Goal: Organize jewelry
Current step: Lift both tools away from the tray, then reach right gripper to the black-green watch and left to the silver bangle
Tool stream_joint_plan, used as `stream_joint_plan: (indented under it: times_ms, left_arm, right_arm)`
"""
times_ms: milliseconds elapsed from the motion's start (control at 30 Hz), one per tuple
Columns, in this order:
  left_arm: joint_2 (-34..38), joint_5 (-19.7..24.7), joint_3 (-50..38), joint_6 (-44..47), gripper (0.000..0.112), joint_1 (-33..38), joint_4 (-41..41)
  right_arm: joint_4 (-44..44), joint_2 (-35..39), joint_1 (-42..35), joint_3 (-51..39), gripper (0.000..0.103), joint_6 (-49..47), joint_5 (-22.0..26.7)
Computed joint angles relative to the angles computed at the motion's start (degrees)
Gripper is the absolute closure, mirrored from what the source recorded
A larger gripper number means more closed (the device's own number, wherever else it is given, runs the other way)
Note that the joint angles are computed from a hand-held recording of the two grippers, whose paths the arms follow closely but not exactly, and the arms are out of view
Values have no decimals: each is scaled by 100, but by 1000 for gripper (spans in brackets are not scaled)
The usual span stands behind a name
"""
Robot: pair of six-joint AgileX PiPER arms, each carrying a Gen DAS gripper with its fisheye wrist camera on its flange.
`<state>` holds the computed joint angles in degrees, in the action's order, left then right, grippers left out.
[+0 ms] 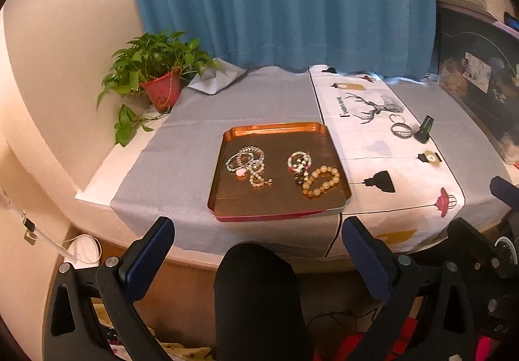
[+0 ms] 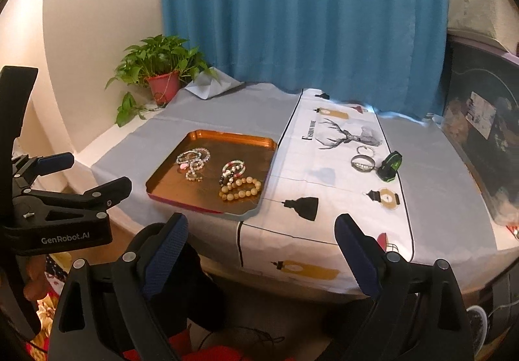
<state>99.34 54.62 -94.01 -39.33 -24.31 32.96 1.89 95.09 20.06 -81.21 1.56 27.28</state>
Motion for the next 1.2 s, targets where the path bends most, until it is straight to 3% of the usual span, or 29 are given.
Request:
stream_joint_plan:
  times_ms: [733, 1200]
  left_arm:
    - [246, 354, -474, 2, 10, -481, 315]
    - [1114, 667, -1570, 493, 10, -367, -102]
  right_arm:
    - [489, -294, -364, 329, 11, -405, -157]
    - [1292, 174, -870, 89, 11, -1073, -54]
